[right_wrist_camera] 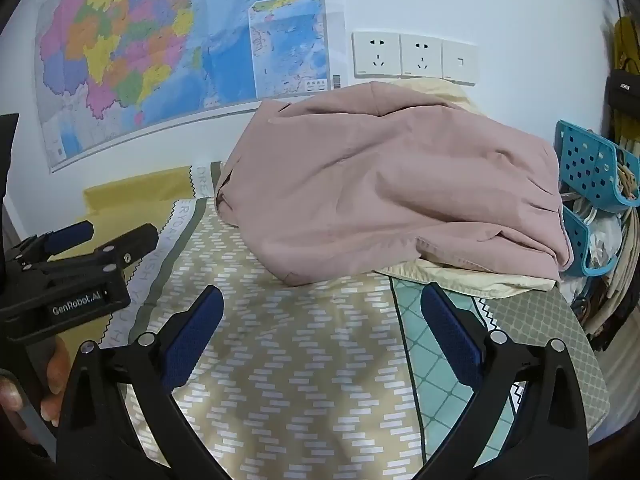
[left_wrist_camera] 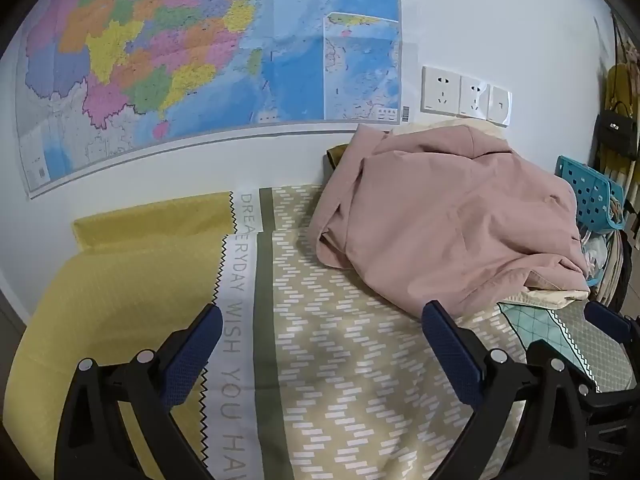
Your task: Fold large clothes
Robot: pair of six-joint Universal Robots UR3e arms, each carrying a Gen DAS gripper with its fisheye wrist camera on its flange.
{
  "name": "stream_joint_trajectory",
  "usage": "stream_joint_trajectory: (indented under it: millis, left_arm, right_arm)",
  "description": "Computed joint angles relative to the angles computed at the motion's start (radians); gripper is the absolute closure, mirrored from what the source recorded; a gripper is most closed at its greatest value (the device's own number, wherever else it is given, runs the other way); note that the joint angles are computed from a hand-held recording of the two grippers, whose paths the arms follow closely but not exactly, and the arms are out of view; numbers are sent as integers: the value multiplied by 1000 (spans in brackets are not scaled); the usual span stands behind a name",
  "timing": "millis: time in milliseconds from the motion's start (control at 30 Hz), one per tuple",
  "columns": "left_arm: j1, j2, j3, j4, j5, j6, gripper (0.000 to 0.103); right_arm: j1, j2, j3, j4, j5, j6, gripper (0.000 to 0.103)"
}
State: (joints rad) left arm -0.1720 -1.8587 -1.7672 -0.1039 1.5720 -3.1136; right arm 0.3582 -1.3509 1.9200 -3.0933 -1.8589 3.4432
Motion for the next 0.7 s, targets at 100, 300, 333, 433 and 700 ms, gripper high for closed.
stream_joint_trajectory:
  millis: [100,300,333,433,700]
  left_arm:
    - [-7,-6,14,-28,8,0,7]
    - [-30,1,-21,9,19,-19,7]
    - [-23,6,-26,6,7,-18,7]
    - [-20,9,-34,11,3,-17,7]
    - [-17,24,-38,-1,1,-19,7]
  right_arm:
    - [7,-7,-2,12,-5,5,5]
    - [-9,-26,17,19,1,12,5]
    - [-17,-31,27,11,12,11,5]
    - [-7,-32,22,18,-5,23,5]
    - [-10,-32,33,7,-3,20,5]
